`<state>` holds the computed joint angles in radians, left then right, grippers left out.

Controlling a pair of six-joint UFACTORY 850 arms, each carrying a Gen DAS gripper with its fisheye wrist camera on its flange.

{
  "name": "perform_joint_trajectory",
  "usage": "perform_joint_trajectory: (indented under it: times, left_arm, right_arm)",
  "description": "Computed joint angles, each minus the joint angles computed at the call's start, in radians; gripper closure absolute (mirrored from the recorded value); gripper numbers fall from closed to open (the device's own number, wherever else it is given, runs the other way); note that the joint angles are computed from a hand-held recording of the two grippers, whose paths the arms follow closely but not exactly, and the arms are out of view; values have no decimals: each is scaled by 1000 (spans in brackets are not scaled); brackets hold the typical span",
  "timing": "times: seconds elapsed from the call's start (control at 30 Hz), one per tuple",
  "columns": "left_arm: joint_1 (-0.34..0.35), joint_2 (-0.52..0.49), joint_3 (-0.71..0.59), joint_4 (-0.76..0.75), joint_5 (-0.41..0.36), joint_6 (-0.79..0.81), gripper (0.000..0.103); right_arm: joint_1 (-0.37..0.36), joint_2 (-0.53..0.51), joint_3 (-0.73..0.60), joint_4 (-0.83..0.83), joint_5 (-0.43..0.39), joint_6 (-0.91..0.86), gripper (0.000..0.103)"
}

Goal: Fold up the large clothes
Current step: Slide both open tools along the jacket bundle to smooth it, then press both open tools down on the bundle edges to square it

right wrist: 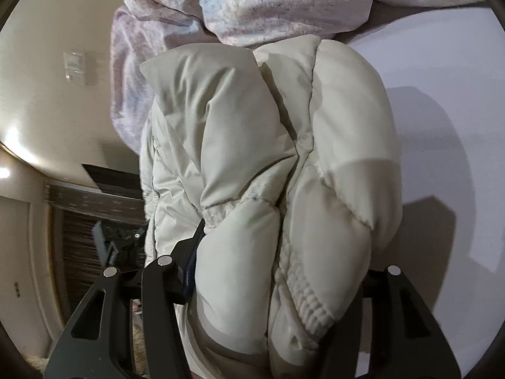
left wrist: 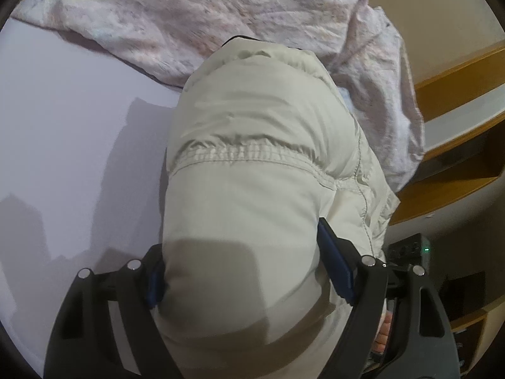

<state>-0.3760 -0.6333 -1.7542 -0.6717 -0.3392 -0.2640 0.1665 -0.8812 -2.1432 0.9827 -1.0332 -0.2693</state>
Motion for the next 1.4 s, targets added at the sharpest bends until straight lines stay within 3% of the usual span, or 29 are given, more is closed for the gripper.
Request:
perform_joint_trajectory:
  times: [0.1, 0.23, 0.3, 0.43, 0.53, 0.6, 0.67, 0.73, 0.83, 0.9, 1.0, 1.07, 1.4]
  left_arm:
    - [-3, -24, -33, 201, -25, -144, 23]
    - [-19, -43, -68, 413, -42, -304, 19]
    - [-26, -42, -76, 495, -60, -355, 17]
    - [-31, -4, -55, 620, -97, -413, 15]
    - [-53, 24, -52, 858, -139, -554, 13]
    - [-59, 26, -68, 909, -164, -574, 13]
    - [-60, 16, -94, 903, -187, -560, 12]
    - [-64, -16, -150, 891, -227, -546, 12]
    - [-77, -59, -222, 897, -259, -532, 12]
    - [-88, -96, -282, 911, -294, -512, 12]
    - [-105, -149, -364, 957, -359, -500, 10]
    - [-115, -195, -433, 993, -420, -492, 4]
    - [-129, -300, -577, 1048, -518, -452, 2]
  right_arm:
    - [17, -4, 11, -75, 55, 60, 46]
    - [27, 36, 80, -145, 131, 109, 28]
    - [29, 53, 92, -193, 128, 133, 25]
    - [39, 93, 105, -304, 148, 168, 24]
    - [45, 168, 172, -396, 240, 207, 22]
    - [43, 212, 216, -412, 312, 220, 22]
    - [53, 243, 240, -427, 372, 205, 25]
    - [83, 221, 187, -491, 372, 205, 41]
    - [144, 176, 107, -625, 379, 219, 58]
    - [173, 149, 69, -703, 395, 245, 61]
    - [202, 112, 26, -873, 413, 345, 62]
    - [212, 62, -38, -979, 349, 414, 63]
    - [201, -1, -62, -1000, 321, 423, 64]
